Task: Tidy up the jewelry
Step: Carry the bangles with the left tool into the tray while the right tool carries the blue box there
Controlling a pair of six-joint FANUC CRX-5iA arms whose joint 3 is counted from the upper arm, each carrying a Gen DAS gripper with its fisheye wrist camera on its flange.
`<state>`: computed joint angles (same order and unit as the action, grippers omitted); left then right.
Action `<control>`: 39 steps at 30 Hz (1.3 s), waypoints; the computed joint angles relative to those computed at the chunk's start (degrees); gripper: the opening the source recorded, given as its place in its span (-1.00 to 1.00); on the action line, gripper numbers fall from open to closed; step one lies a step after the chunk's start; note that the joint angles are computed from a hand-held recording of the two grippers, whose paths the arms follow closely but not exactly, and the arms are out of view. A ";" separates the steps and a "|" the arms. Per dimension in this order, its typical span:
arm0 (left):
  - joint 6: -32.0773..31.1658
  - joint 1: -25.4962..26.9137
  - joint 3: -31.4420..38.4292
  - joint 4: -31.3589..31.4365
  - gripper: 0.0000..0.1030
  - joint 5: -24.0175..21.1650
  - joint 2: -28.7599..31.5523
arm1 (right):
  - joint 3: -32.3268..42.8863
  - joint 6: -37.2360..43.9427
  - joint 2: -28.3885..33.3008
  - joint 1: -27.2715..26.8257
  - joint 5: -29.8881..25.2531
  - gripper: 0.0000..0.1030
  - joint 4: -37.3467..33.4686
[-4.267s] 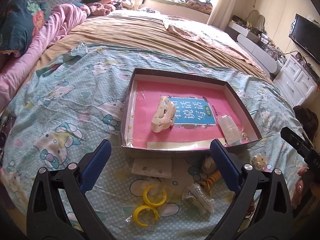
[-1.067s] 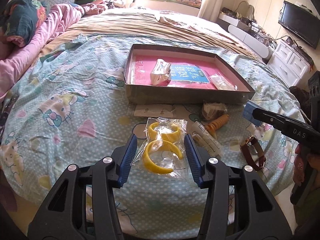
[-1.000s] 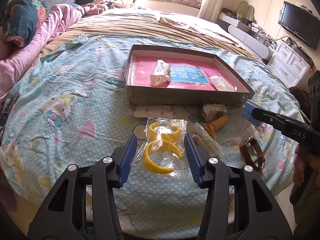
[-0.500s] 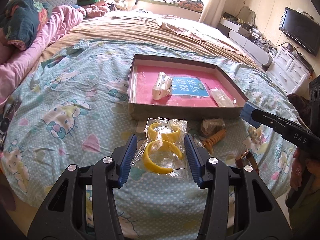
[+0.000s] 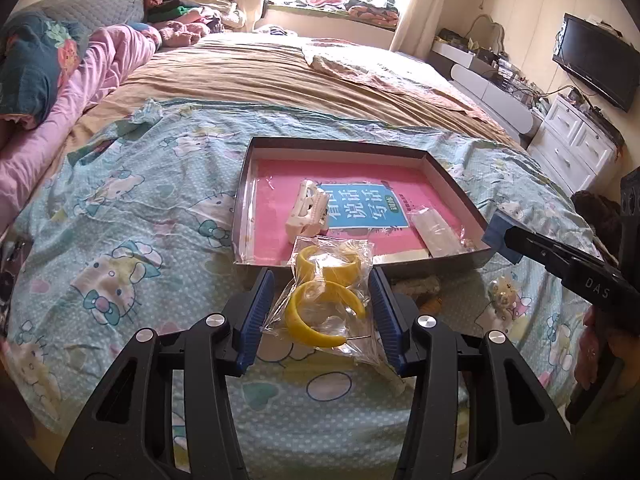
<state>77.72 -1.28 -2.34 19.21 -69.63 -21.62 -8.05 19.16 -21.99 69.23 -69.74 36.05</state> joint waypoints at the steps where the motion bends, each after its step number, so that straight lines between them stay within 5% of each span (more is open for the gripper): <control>1: 0.19 -0.37 0.37 -0.17 -0.21 0.20 0.40 | -0.03 0.02 -0.02 -0.25 -0.08 -0.50 0.12; 39: 3.42 -9.80 8.29 -3.50 -0.21 2.75 13.71 | -0.72 0.95 1.53 -12.55 3.67 -0.51 -0.30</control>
<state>81.14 -11.08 5.95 15.71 -66.89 -7.91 -8.77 20.11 -20.45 56.68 -66.06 35.75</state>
